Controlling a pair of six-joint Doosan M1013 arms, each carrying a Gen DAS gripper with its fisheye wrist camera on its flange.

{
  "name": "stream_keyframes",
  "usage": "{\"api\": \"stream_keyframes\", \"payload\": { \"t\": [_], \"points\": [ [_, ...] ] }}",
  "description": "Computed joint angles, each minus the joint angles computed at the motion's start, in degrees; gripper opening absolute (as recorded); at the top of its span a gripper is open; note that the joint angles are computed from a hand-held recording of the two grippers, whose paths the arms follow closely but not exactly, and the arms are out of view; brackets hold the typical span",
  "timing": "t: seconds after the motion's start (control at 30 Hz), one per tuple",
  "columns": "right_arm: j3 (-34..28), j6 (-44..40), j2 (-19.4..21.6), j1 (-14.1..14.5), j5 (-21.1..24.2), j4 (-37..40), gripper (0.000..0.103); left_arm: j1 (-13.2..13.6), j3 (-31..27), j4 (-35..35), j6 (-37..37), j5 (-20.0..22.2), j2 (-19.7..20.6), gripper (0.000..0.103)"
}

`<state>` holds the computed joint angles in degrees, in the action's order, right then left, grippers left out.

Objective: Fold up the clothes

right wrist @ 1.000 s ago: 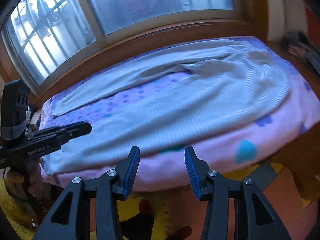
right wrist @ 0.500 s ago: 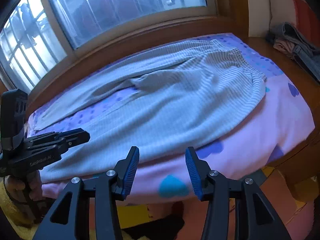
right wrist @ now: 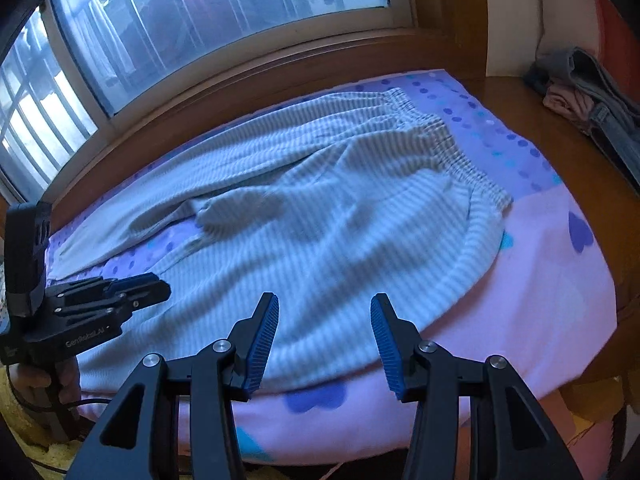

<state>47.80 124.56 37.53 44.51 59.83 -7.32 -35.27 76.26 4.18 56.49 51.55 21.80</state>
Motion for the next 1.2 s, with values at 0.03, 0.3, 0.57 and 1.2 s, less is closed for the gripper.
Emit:
{"api": "stream_keyframes", "payload": {
  "t": [0.03, 0.3, 0.57, 1.2],
  "points": [
    [0.17, -0.84, -0.04, -0.49, -0.33, 0.54, 0.048, -0.10, -0.52, 0.52, -0.49, 0.26, 0.41, 0.024],
    [-1.57, -7.86, 1.12, -3.96, 1.36, 4.17, 0.048, -0.83, -4.13, 3.57, -5.57, 3.79, 2.93, 0.024],
    [-5.57, -14.20, 4.09, -6.55, 3.10, 5.48, 0.056, 0.16, -4.48, 1.88, -3.20, 2.28, 3.67, 0.024],
    [-8.32, -22.51, 6.60, -10.76, 4.06, 12.48, 0.057, 2.11, -4.82, 0.70, 2.31, -0.44, 4.66, 0.046]
  ]
}}
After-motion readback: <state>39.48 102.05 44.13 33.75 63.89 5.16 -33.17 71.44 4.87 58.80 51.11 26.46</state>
